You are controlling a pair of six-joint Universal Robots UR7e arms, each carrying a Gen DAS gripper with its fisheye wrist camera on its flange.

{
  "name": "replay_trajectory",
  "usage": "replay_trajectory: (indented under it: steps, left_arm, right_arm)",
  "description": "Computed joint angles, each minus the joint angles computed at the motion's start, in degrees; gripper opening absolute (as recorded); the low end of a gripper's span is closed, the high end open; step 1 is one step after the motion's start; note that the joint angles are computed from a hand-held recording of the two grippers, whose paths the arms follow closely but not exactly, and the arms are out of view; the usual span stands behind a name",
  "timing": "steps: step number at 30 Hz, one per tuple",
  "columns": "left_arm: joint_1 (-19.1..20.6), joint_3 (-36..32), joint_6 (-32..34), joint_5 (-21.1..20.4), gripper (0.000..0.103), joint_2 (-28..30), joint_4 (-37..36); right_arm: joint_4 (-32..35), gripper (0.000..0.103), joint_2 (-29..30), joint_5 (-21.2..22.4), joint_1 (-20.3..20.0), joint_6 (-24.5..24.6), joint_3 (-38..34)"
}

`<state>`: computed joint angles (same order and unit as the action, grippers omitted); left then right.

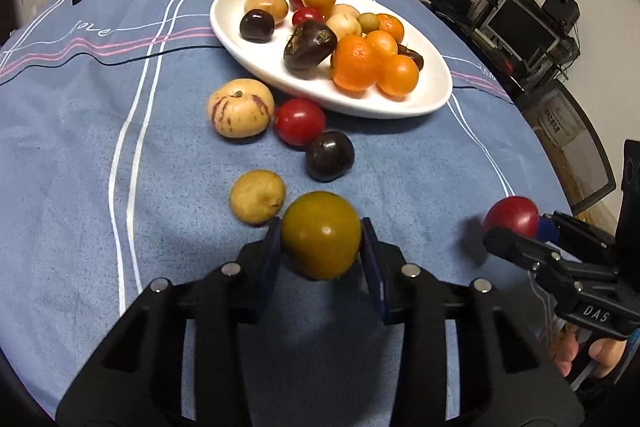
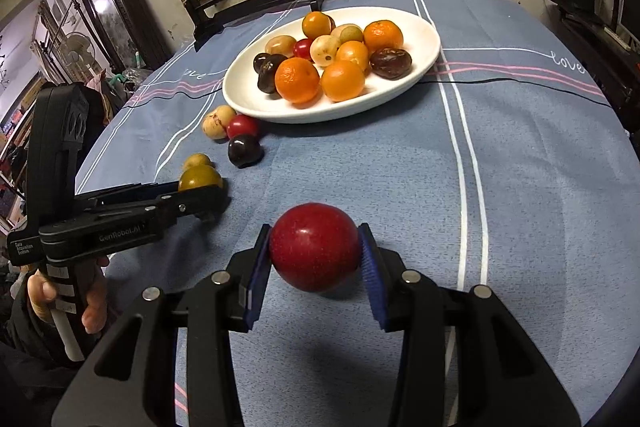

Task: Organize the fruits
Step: 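Carry both fruits onto the white plate and open both tools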

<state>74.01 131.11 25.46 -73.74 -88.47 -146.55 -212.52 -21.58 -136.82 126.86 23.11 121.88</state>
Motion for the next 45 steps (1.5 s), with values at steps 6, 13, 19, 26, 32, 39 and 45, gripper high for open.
replay_trajectory:
  steps: [6, 13, 19, 26, 32, 39, 45]
  left_arm:
    - [0.8, 0.0, 0.8, -2.2, 0.038, -2.5, 3.0]
    - [1.9, -1.2, 2.0, -5.6, 0.038, -5.2, 6.7]
    - [2.0, -3.0, 3.1, -5.8, 0.038, -5.3, 6.8]
    - [-0.2, -8.5, 3.2, -4.2, 0.038, -1.0, 6.2]
    - [-3.1, -16.2, 2.1, -2.2, 0.039, 8.2, 5.2]
    - [-4.8, -22.7, 0.1, -0.6, 0.039, 18.0, 5.3]
    - [-5.3, -24.5, -0.1, 1.0, 0.039, 22.0, 5.3]
  right_arm:
    - [2.8, 0.043, -0.1, -0.5, 0.7, -0.2, -1.8]
    - [5.7, 0.043, 0.1, -0.9, 1.3, -0.8, -4.5]
    - [7.1, 0.043, 0.3, -0.6, 1.3, -1.4, -6.4]
    - [8.7, 0.043, -2.2, -0.7, 0.0, -4.4, -7.1]
    - [11.2, 0.043, -6.3, -3.2, -4.3, -9.8, -9.1]
    - [12.8, 0.043, -7.5, -2.0, -10.0, -12.1, -11.0]
    - [12.3, 0.043, -6.7, -0.3, -11.6, -13.6, -11.9]
